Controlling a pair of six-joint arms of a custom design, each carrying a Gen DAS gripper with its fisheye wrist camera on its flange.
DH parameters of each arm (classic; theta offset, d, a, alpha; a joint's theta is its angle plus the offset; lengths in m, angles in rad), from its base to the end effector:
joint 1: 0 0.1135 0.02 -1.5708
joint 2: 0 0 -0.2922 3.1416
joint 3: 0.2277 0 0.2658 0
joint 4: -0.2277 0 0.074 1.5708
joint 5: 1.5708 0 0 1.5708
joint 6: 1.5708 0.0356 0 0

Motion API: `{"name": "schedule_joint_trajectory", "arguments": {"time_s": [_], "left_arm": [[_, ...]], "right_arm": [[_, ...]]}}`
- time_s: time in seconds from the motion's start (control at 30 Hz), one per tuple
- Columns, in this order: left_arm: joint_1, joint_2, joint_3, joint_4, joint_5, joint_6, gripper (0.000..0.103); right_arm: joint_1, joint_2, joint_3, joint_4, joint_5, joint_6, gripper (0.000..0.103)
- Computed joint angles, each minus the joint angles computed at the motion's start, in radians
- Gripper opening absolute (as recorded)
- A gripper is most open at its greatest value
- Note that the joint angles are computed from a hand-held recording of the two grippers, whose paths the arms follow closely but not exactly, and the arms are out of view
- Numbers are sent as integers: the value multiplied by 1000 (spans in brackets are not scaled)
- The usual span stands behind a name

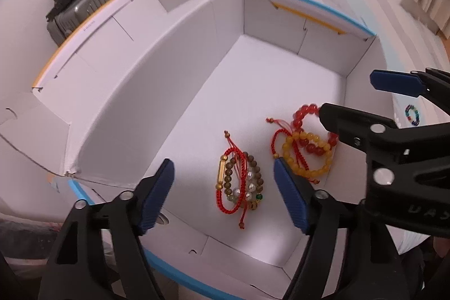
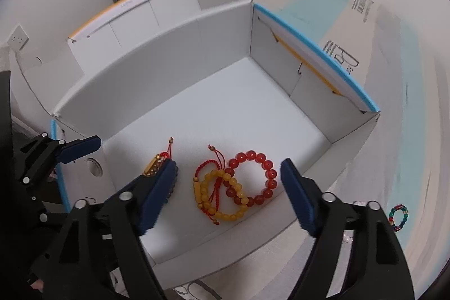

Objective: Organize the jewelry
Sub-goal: 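Open both tools to drop the two bracelets into the box, then move both open tools to the pink-white and multicolour bead bracelets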

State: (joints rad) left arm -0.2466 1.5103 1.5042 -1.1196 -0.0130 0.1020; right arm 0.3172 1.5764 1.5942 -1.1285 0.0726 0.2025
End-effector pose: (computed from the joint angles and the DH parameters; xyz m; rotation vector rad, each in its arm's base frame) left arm 0.2996 -0.0749 0.3647 0.4638 2.6564 -0.0266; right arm 0.3125 0.0999 0.3722 -0.1307 2.6748 0.0671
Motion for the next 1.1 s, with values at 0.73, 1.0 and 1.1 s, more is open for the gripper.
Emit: {"name": "schedule_joint_trajectory", "arguments": {"time_s": [0.73, 1.0, 1.1], "left_arm": [[-243, -119, -8, 75, -127, -179, 97], [-392, -72, 54, 85, -216, -290, 97], [-456, -40, 74, 99, -243, -327, 97]], "right_arm": [[-150, -202, 1, -19, -15, -56, 94], [-366, -290, -55, 0, -90, -170, 95], [-479, -313, -90, 15, -135, -230, 95]]}}
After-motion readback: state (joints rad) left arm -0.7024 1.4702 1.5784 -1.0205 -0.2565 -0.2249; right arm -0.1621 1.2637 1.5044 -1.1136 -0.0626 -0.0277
